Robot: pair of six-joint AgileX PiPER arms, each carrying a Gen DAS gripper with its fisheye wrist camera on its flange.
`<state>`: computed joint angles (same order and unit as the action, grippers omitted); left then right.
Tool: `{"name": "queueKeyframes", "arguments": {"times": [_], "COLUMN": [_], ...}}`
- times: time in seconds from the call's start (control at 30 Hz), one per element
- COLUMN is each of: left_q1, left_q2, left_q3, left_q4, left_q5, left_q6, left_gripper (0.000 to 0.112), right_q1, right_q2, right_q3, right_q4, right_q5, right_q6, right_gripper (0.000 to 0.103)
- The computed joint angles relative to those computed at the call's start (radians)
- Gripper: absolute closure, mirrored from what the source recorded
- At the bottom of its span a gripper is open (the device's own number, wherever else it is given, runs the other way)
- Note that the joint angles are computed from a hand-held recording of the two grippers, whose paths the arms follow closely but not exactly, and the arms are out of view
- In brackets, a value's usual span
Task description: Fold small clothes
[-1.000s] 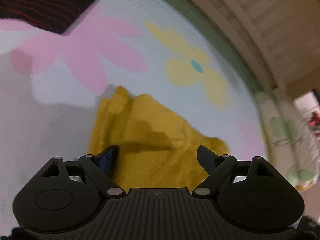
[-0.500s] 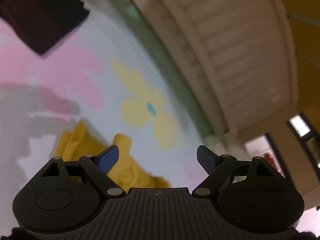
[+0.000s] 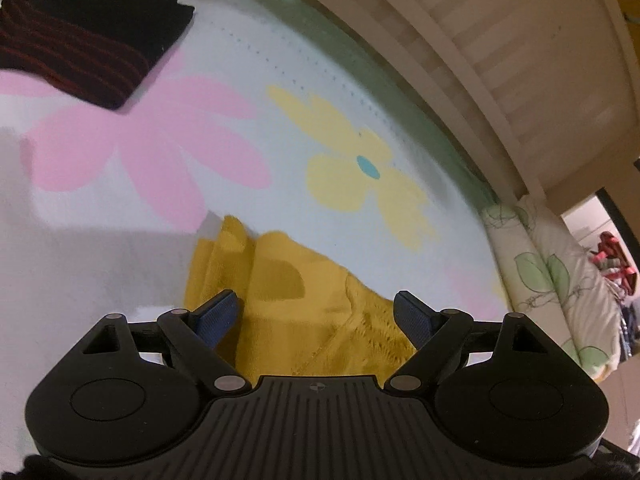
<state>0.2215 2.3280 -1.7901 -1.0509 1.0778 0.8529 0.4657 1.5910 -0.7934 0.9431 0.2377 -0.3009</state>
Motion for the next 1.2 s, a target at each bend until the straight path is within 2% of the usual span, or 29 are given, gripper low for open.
{"name": "queueKeyframes", "arguments": {"times": [0.13,0.2,0.23,0.27,0.33,0.37,0.57,0.63,0.7,0.8,0.83,0.93,1.03,1.07,1.1,1.2], "left_q1": [-0.017,-0.026,-0.03,-0.035,-0.054,-0.053,-0.028,-0.02,-0.019,-0.021,-0.012,0.017,0.037,0.04,0.035,0.045], "left_q2": [0.03,0.032,0.032,0.019,-0.031,-0.051,-0.267,-0.306,-0.271,-0.183,-0.172,-0.171,-0.215,-0.226,-0.235,-0.244], "left_q3": [-0.04,-0.042,-0.042,-0.025,0.035,0.065,0.331,0.375,0.328,0.225,0.213,0.176,0.207,0.212,0.212,0.209], "left_q4": [0.054,0.08,0.097,0.115,0.169,0.159,-0.005,0.007,0.117,0.343,0.366,0.333,0.287,0.294,0.307,0.339], "left_q5": [0.022,0.016,0.011,-0.014,-0.107,-0.129,-0.252,-0.301,-0.318,-0.3,-0.294,-0.24,-0.225,-0.208,-0.187,-0.075], "left_q6": [-0.035,-0.032,-0.031,-0.029,-0.043,-0.025,0.308,0.291,0.155,-0.041,-0.062,-0.024,0.077,0.085,0.079,0.109], "left_gripper": [0.033,0.046,0.061,0.077,0.095,0.097,0.104,0.106,0.105,0.105,0.105,0.104,0.079,0.076,0.075,0.074], "right_q1": [0.009,0.011,0.009,0.009,0.008,0.007,0.018,0.028,0.031,0.034,0.033,0.046,0.054,0.05,0.046,0.046], "right_q2": [-0.006,-0.006,-0.006,-0.007,-0.008,-0.007,0.001,0.004,0.007,0.009,0.007,-0.013,-0.04,-0.047,-0.052,-0.068], "right_q3": [-0.006,-0.005,-0.004,-0.003,0.0,-0.001,-0.022,-0.03,-0.038,-0.05,-0.054,-0.066,-0.071,-0.065,-0.064,-0.067], "right_q4": [-0.066,-0.057,-0.049,-0.043,-0.037,-0.039,-0.125,-0.195,-0.241,-0.28,-0.297,-0.44,-0.627,-0.64,-0.65,-0.806], "right_q5": [0.001,-0.001,-0.001,-0.001,-0.001,-0.001,0.003,0.003,0.009,0.018,0.023,0.03,0.027,0.017,0.01,-0.001], "right_q6": [0.067,0.059,0.052,0.046,0.039,0.038,0.123,0.183,0.221,0.272,0.29,0.423,0.597,0.615,0.634,0.819], "right_gripper": [0.032,0.032,0.032,0.032,0.032,0.032,0.03,0.03,0.03,0.03,0.03,0.029,0.027,0.027,0.027,0.027]}}
